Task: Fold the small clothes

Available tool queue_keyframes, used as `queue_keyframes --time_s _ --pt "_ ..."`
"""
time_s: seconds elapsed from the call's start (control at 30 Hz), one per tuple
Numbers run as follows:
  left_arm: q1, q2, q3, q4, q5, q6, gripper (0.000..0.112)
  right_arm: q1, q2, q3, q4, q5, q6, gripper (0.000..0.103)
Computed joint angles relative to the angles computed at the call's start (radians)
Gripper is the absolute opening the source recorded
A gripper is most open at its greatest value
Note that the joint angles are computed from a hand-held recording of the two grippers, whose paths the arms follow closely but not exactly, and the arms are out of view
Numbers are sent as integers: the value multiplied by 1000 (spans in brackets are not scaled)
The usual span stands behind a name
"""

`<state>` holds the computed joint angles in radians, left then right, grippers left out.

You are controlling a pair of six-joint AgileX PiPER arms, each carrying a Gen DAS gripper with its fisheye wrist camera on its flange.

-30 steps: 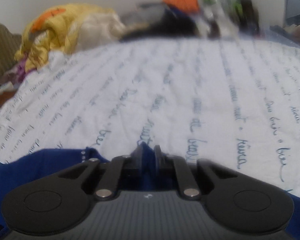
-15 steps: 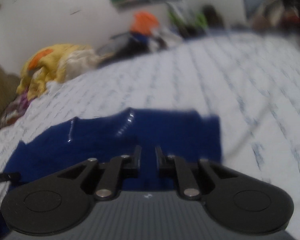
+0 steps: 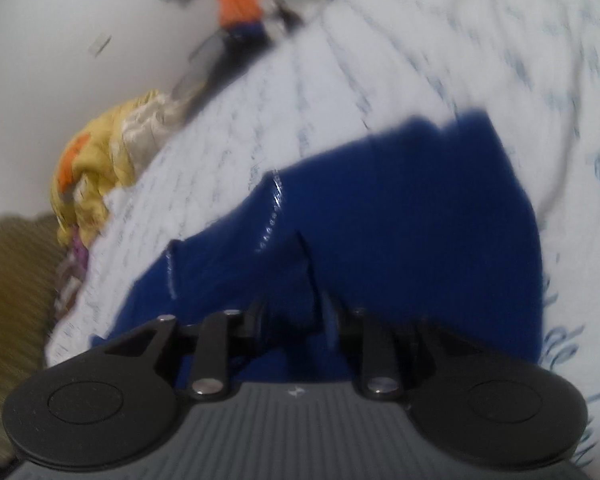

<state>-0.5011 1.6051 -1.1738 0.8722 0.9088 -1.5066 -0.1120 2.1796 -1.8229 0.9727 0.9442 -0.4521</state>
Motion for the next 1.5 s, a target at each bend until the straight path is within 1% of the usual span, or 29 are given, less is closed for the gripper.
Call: queue_keyframes --time_s 0.1,0.2,0.23,0.27,0.3,0.33,0.43,0.57,0.63,0.67,0.7,0.77,0.8,0.83,0.87,0.9,0.97,1.03,1.1,1.13,1.2,1.23,1.27,1.3,1.37,1.4,1.43,1.47,1.5 --pt "13 1 4 -11 -29 -12 102 -28 -4 40 77 25 20 28" --pt "16 12 0 -21 -42 -18 102 -27 3 72 151 15 -39 28" --pt "14 13 -1 -22 -42 -18 102 -22 7 70 162 7 -47 24" --pt "10 14 0 -20 -38 -20 102 -17 8 74 173 -11 -49 16" --pt "4 13 2 -16 -30 -23 102 -11 2 80 164 -33 -38 5" --pt "-1 8 6 -9 -21 -26 102 -8 -7 87 151 -50 -28 5" --pt "-14 -16 25 18 19 -37 102 -16 -62 174 205 -92 -107 5" --pt "-2 -29 28 16 30 -11 102 -51 -160 298 255 -103 -220 5" --pt "12 -7 8 -10 22 15 102 -56 -171 295 201 -99 -190 8" --pt "17 4 -1 -26 13 26 102 -55 -165 279 163 -94 -163 8" --pt "16 12 -6 -32 7 25 102 -43 -161 270 94 -116 -123 9" --pt "2 19 -7 -23 -1 15 102 -37 -159 245 21 -106 -60 9" --pt "-6 25 -12 -18 4 17 102 -39 -167 252 18 -104 -63 9" --pt "-16 36 -22 -9 18 19 102 -42 -191 283 31 -126 -95 9" --pt "-23 48 -32 0 32 20 102 -32 -229 323 21 -185 -119 10" --pt "-29 60 -44 6 43 24 102 -2 -287 361 -11 -284 -182 10" --pt "-31 74 -57 8 46 29 102 35 -329 424 -1 -396 -267 10" --pt "-31 84 -62 9 44 22 102 68 -342 440 24 -433 -379 10" --pt "-34 92 -66 8 43 14 102 88 -322 429 39 -412 -451 10" --pt "-36 95 -67 9 43 12 102 103 -306 415 -10 -407 -428 10" --pt "-40 103 -69 11 50 16 102 145 -276 396 -172 -453 -317 9" --pt "-43 107 -70 15 57 18 102 160 -279 414 -208 -487 -310 9" --pt "-47 111 -69 22 63 17 102 165 -296 439 -205 -515 -333 10" --pt "-49 115 -67 28 67 14 102 172 -318 466 -218 -541 -329 12" --pt "-46 122 -62 28 62 7 102 172 -351 509 -162 -580 -390 27" --pt "-43 124 -55 26 52 -3 102 170 -360 528 -104 -594 -455 46" --pt "-40 126 -48 24 42 -12 102 176 -358 549 -87 -633 -492 69" --pt "-38 128 -39 25 31 -27 102 176 -358 548 -90 -632 -490 74" --pt "-41 129 -26 36 23 -50 103 187 -351 553 -133 -664 -461 74"
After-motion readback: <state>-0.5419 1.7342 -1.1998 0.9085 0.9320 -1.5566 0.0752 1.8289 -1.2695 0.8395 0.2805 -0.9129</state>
